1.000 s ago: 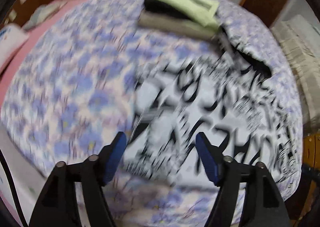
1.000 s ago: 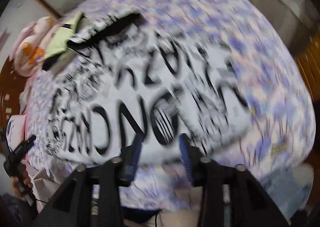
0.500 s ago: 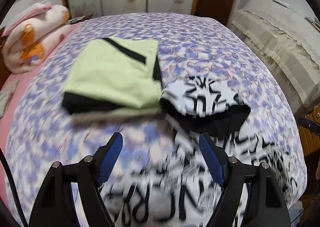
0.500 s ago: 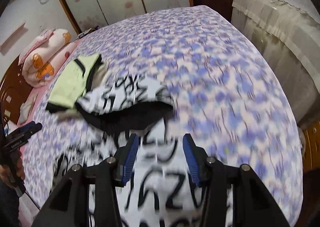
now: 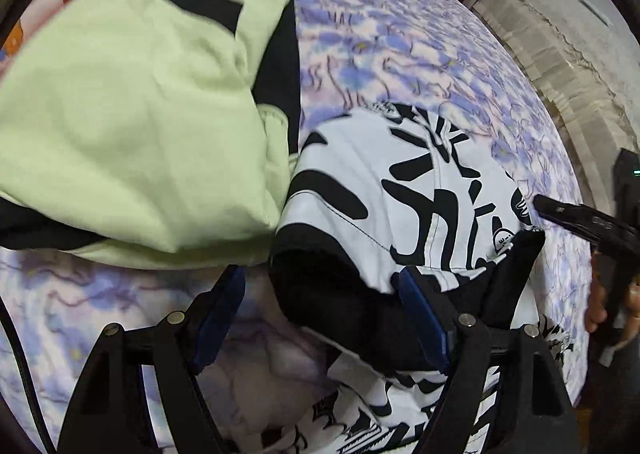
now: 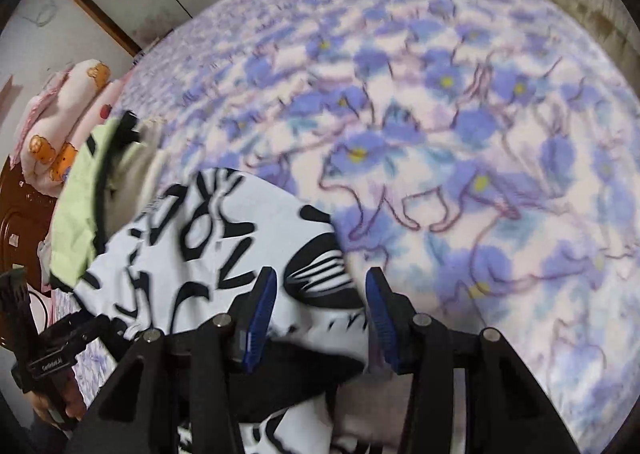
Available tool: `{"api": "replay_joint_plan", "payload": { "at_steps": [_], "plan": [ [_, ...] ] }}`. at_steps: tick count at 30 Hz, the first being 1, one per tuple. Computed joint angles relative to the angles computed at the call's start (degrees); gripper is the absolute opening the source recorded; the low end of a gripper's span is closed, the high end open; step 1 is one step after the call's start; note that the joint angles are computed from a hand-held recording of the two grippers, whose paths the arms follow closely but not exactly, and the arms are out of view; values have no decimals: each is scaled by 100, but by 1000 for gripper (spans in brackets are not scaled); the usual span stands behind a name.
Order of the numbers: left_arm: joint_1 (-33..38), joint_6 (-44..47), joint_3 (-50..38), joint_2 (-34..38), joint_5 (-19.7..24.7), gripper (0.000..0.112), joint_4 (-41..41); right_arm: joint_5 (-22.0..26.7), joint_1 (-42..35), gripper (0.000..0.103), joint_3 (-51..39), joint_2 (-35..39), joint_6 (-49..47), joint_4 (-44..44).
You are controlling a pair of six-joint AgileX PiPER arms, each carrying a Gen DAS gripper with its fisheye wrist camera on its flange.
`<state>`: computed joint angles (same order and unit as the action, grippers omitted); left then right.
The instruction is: Fold large clothes
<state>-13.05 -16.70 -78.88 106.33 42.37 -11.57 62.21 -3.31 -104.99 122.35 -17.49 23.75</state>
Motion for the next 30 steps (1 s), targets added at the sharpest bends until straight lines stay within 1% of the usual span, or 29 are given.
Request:
{"api": "replay_joint_plan", "payload": {
  "at_steps": [2,3,4,5,6,7,8,9,10,11,12,13,14,16,17,18,19,20,21,22,23,24,25,26,27,28,29,30],
  "plan": [
    [121,393,116,116,-228,74,-501,96,8,46,-239,279,-58,114],
    [183,663,153,191,-326,67,-808,163,16,46,-325,377,-85,181],
    [213,819,159,264,-396,56,-984,290,28,46,-479,537,-95,272],
    [233,928,155,343,-442,49,-1116,371,65,46,-591,669,-51,298],
    [240,993,155,401,-497,30,-1225,383,105,46,-632,719,-10,286],
    [230,1055,184,436,-586,15,-1328,222,176,46,-500,686,-23,246],
    [170,920,197,440,-681,12,-1201,-3,260,43,-316,588,-84,151],
    [89,704,205,415,-764,7,-969,-266,348,21,-73,425,-155,15],
    [-28,488,239,370,-888,5,-663,-478,436,8,154,271,-282,-97],
    [-201,163,338,264,-1062,5,-207,-757,496,7,544,-19,-570,-66],
    [-251,29,437,130,-1120,5,21,-1011,519,6,842,-257,-753,-38],
    [-343,-134,631,-29,-1333,4,230,-1359,496,6,1343,-652,-1162,185],
    [-416,-298,865,-211,-1588,4,398,-1632,404,6,1822,-1025,-1735,612],
    [-504,-321,1361,-591,-2079,4,467,-2177,256,5,2805,-1817,-2881,1406],
    [-595,-436,1713,-836,-2430,4,612,-2424,178,5,3357,-2314,-3454,1872],
    [-667,-321,2119,-1111,-2822,4,544,-2539,81,5,3760,-2698,-4027,2292],
    [-704,21,2428,-1316,-3085,5,246,-2629,-29,5,4238,-3182,-4600,2696],
    [-758,566,2817,-1571,-3374,5,-279,-2654,-164,5,4764,-3754,-5173,3080],
    [-823,1115,3155,-1799,-3568,5,-852,-2617,-314,5,5137,-4132,-5746,3455],
    [-876,1600,3457,-2028,-3628,7,-1425,-2501,-512,5,5585,-4599,-6318,3804],
    [-877,2091,3672,-2201,-3587,9,-1998,-2306,-772,5,6039,-5066,-6891,4086],
    [-874,2529,3903,-2374,-3460,18,-2571,-2268,-904,5,6422,-5405,-7464,4386],
    [-832,2983,4130,-2528,-3298,28,-3143,-2179,-1157,5,6902,-5901,-8037,4576],
    [-791,3463,4376,-2662,-3182,33,-3716,-2170,-1375,6,7339,-6410,-8460,4639],
    [-749,3944,4591,-2763,-3102,40,-4263,-2219,-1501,6,7659,-6782,-8684,4637],
    [-736,4196,4835,-2880,-3055,41,-4586,-2291,-1561,7,7972,-7161,-8753,4537],
    [-735,4243,4990,-2962,-3015,41,-4680,-2205,-1850,10,8294,-7605,-8699,4254],
    [-760,4060,5178,-3109,-2980,41,-4568,-1951,-2273,12,8448,-7849,-8747,4071]
  ]
}}
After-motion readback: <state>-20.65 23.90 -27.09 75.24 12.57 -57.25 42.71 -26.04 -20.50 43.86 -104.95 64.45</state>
